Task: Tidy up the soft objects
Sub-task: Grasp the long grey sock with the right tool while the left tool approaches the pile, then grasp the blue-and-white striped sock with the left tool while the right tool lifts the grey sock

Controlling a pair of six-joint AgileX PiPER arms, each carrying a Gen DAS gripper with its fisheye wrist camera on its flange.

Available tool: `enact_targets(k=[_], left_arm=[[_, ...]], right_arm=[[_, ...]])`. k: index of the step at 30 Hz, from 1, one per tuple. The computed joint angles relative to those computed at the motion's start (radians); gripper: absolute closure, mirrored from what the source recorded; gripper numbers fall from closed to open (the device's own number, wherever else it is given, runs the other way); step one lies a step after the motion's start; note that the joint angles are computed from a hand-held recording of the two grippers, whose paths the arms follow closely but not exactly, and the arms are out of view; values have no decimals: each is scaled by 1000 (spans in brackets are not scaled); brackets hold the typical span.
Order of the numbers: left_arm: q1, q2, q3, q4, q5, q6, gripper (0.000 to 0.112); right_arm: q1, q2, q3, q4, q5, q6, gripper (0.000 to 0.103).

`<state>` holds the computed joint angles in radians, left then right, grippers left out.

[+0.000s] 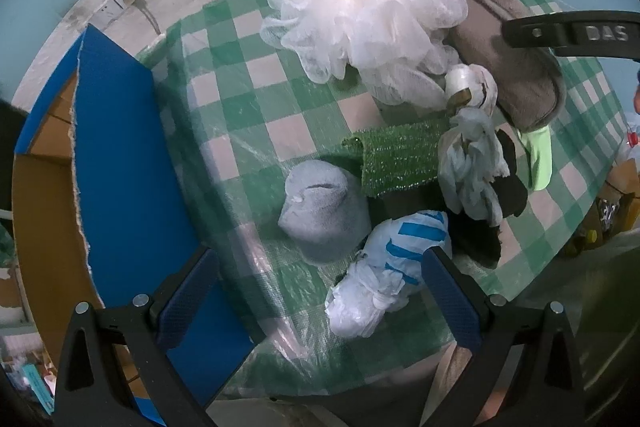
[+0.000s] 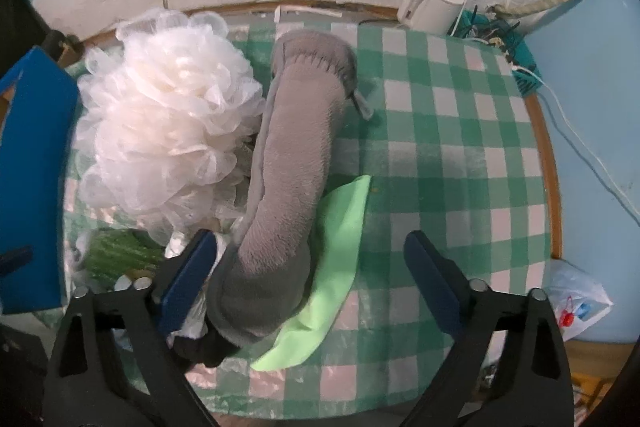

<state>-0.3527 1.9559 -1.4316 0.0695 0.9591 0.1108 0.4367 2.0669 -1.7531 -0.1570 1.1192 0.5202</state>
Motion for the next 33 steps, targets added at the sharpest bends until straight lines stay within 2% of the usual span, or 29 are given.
enact_targets(k=[3,6,8,9,11,13,20,24,26,33], left_arm=[[1,3,7,-6,-1,19,10],[-2,1,20,-13,-3,42,10],[-11,-2,32,-11,-12,49,10],[-14,-1,34,-11,-14,53,10],[-23,3,36,-7,-15,58,10],[-28,0,43,-10,-22,65,14],[-43,23,30,-66,17,95,37],[-66,20,35,-70,10,100,58],[-72,15,39,-69,7,98,63],[-40,7,13,-109,27,116,67]], right_arm=[[-2,36,-13,20,7,-14,19],[-10,37,2,65,-16,-48,39],[-16,26,19,102,-36,-69,63],[-16,21,24,107,-39,-70,64],[-14,3,35,99,-43,-64,76],[-16,-14,50,110,-44,-58,82],[-24,-108,137,164,-73,-51,84],[-30,-156,178,179,-101,-51,84],[-33,-177,191,186,-109,-48,84],[-45,-228,216,197,-116,-46,84]])
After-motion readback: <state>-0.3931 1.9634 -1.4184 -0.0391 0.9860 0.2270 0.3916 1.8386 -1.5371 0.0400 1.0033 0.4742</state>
